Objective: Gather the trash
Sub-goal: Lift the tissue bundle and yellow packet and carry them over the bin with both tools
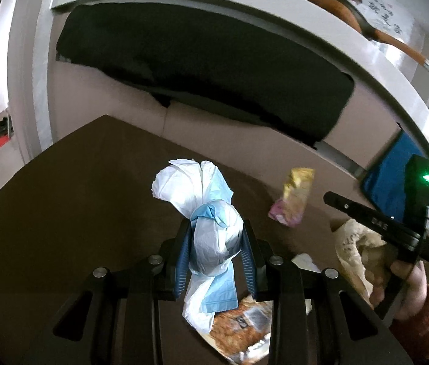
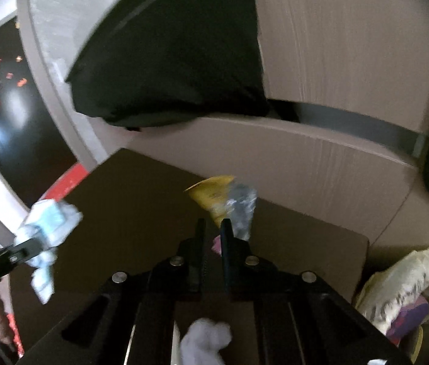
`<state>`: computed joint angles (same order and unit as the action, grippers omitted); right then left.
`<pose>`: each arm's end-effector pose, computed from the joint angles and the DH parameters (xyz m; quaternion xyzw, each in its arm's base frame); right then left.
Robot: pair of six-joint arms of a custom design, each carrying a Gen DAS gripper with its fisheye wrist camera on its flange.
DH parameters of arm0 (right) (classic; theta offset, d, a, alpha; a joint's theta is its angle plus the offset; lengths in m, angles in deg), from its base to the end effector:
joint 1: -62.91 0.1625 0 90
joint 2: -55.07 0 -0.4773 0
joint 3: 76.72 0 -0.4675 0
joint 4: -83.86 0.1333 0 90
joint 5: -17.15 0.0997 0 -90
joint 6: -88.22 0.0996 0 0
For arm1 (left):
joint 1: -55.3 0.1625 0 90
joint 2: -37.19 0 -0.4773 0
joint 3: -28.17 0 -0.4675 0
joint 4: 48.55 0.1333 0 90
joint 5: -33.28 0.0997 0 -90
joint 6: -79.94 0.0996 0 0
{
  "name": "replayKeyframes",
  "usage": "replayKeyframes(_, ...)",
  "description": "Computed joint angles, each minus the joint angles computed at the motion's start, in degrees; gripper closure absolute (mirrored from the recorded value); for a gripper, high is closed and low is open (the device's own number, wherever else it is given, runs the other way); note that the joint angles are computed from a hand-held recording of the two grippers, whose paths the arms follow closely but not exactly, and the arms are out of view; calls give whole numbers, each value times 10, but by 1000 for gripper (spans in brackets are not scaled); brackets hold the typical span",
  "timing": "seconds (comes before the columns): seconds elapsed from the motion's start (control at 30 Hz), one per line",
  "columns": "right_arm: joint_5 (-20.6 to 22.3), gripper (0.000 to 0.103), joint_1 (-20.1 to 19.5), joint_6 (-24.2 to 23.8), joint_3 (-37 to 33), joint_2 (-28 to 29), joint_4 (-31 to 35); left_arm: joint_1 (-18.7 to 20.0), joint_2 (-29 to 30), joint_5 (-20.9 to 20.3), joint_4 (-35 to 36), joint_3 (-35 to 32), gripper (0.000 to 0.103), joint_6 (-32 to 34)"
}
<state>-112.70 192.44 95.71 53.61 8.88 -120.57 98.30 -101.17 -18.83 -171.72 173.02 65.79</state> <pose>0.3736 -0.3436 0.0261 0.1649 -0.8968 0.3565 0.2037 -0.0372 -0.3006 0.4013 0.1884 0.9039 -0.3486 0.1610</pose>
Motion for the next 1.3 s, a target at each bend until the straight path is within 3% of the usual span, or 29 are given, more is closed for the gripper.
replayKeyframes(0.27, 29, 94, 47, 9, 17, -15, 36, -85, -57, 30, 107, 2, 71, -72)
replayKeyframes(0.3, 24, 89, 50, 10, 23, -20, 38, -87, -57, 29, 110, 2, 71, -74)
replayKeyframes(0.33, 3, 74, 55, 11, 27, -21, 40, -90, -61, 29, 117, 1, 71, -79)
replayKeyframes(0.4, -27, 54, 61, 11, 30, -16, 40, -91, -65, 27, 125, 1, 71, -83)
replayKeyframes(0.53, -42, 54, 32, 62, 41, -25, 45, -78, -67, 22, 120, 1, 71, -78)
replayKeyframes(0.63, -27, 54, -8, 122, 51, -21, 7, -56, -61, 15, 98, 2, 71, -61)
replayKeyframes(0.8, -52, 54, -53, 182, 16, 16, -18, 8, -37, 0, 36, -2, 71, -12)
replayKeyframes(0.97, -87, 54, -86, 173, -39, 53, 18, 75, -12, -12, -20, -9, 71, 35)
replayKeyframes(1.13, -97, 54, -93, 160, -67, 70, 52, 134, 27, -31, -81, -14, 71, 71)
replayKeyframes(1.3, -135, 57, -87, 122, -100, 90, 98, 152, 42, -39, -93, -13, 71, 78)
